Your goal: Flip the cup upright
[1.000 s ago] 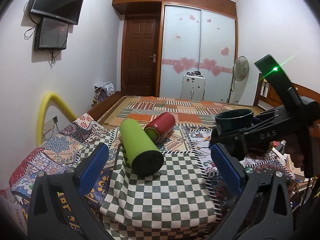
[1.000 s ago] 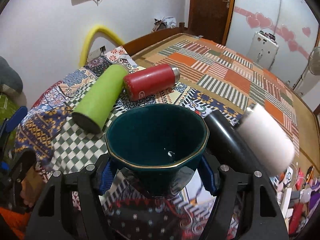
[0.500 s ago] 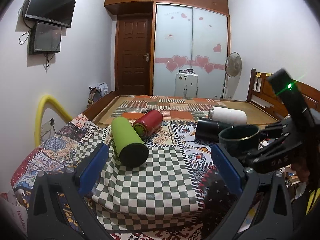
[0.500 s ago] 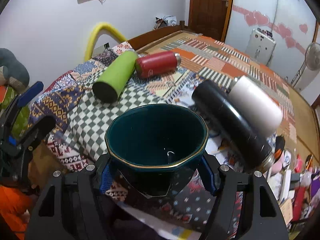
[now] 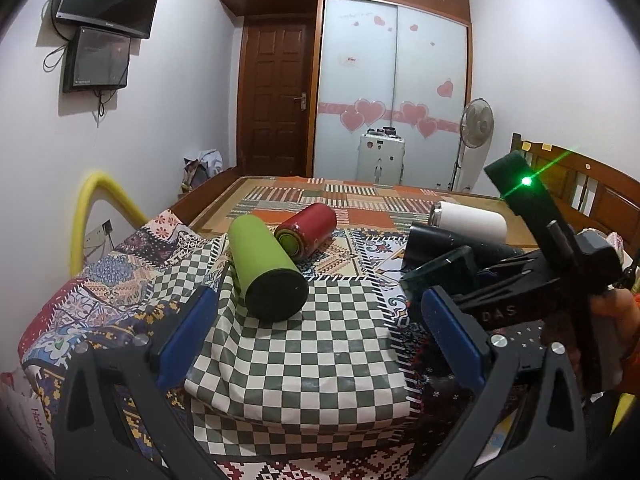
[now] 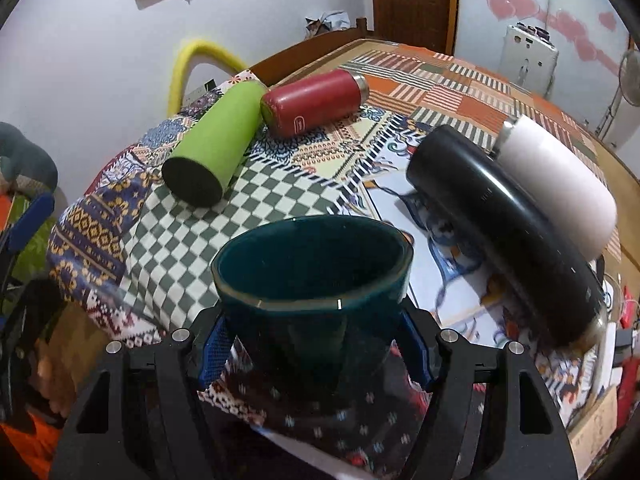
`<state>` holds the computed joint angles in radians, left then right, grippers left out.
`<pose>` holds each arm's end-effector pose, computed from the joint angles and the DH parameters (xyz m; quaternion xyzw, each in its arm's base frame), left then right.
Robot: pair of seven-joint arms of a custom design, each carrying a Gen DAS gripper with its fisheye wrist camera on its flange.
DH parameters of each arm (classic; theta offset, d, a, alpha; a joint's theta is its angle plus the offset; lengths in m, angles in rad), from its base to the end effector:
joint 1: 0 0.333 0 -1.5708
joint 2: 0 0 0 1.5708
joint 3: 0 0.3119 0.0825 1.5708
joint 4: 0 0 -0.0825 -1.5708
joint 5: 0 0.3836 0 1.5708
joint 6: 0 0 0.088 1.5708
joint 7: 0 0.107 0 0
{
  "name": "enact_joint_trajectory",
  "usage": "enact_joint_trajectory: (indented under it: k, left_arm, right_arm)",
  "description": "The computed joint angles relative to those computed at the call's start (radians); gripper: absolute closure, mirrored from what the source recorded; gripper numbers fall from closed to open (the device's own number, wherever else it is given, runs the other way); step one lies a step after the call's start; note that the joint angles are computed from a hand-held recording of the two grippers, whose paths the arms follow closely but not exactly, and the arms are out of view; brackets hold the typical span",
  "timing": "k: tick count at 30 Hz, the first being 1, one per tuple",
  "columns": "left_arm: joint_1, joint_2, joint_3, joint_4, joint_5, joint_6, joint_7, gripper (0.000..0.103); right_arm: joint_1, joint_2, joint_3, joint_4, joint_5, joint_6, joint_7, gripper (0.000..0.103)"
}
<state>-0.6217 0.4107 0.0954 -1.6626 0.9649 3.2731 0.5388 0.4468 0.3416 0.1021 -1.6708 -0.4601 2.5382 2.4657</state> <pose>0.5456 -0.4259 0.4765 -0.4082 0.7352 -0.4923 0.2248 0.5932 0.3590 0.4616 -0.6571 0.6911 -0.1744 0.2453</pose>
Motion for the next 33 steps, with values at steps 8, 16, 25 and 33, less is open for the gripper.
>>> enact_joint_trajectory:
  k: [8, 16, 25, 33]
  left_arm:
    - [0.066, 0.027, -0.077, 0.019, -0.033, -0.034, 0.052, 0.000]
    - [0.138, 0.046, -0.184, 0.036, -0.106, -0.078, 0.149, 0.000]
    - [0.158, 0.056, -0.262, 0.075, -0.168, -0.156, 0.245, 0.000]
    - [0.186, 0.142, -0.406, 0.195, -0.359, -0.317, 0.473, 0.000]
  right_arm:
    - [-0.016, 0.078, 0.004, 0.065, 0.061, -0.004, -0.034, 0.035]
    - [0.009, 0.066, -0.011, 0.059, 0.017, -0.020, -0.016, 0.034]
    - [0.033, -0.106, -0.038, -0.153, -0.141, 0.110, 0.160, 0.025]
    - [0.020, -0.314, -0.018, -0.341, -0.534, 0.035, 0.533, 0.023]
